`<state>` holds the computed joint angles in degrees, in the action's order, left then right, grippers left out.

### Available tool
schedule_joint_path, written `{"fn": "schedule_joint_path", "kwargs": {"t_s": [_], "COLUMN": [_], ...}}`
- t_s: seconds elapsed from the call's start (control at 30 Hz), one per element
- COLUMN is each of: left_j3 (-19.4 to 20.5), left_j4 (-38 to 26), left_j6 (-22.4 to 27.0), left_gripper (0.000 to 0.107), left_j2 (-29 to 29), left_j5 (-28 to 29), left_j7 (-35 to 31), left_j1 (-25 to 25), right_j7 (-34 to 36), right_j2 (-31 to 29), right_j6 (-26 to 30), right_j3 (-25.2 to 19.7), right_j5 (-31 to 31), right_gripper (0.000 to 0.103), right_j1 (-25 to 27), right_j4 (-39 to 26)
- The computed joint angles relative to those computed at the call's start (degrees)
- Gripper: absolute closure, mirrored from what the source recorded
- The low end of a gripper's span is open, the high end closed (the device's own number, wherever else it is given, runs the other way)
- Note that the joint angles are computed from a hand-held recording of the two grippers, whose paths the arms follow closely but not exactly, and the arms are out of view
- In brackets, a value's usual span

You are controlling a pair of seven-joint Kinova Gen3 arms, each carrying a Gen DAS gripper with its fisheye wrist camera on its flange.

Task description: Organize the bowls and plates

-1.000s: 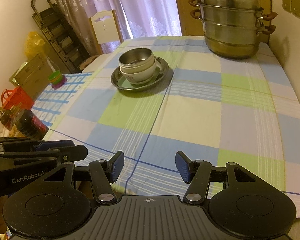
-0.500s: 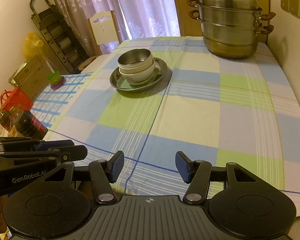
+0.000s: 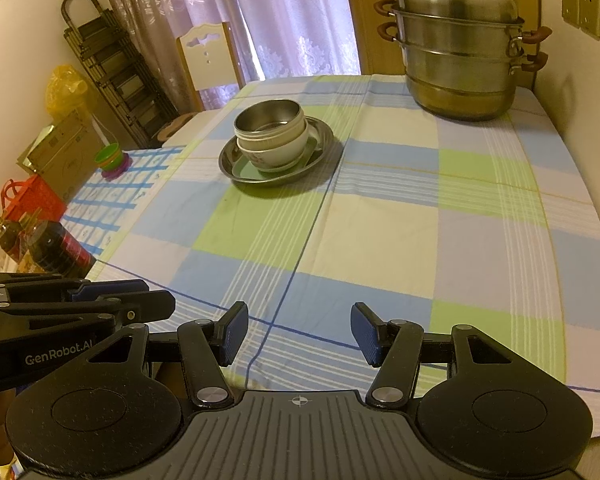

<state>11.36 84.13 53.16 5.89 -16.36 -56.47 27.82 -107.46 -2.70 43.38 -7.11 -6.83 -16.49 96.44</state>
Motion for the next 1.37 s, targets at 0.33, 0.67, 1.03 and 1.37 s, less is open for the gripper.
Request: {"fn": "schedule_joint_path", "kwargs": {"t_s": [0.33, 0.67, 1.03, 1.37], "left_j3": [0.0, -0.1, -0.4, -0.9], "left_j4": [0.0, -1.0, -1.9, -3.5], "left_j6": [0.0, 0.5, 0.9, 1.8], "left_gripper": [0.087, 0.087, 0.087, 0.087], "left_j2": [0.1, 0.6, 1.4, 3.0], "left_j5": [-0.2, -0.8, -1.5, -4.1], "left_j7": [0.1, 0.7, 1.5, 5.0], "left_j1": [0.1, 0.5, 1.1, 3.0], "right_j7": [0.5, 3.1, 6.5, 11.8], "right_j2": [-0.1, 0.1, 0.8, 1.7], "right_j6": [-0.1, 0.7, 0.3, 0.0], "right_j3": [0.2, 0.9, 1.5, 2.5], "right_j5": [-0.3, -2.1, -4.4, -8.2], "right_gripper": [0.046, 0.046, 0.046, 0.046], "right_j1": [0.1, 0.8, 1.7, 3.1], "right_j4": [0.0, -1.0, -1.2, -1.1]}}
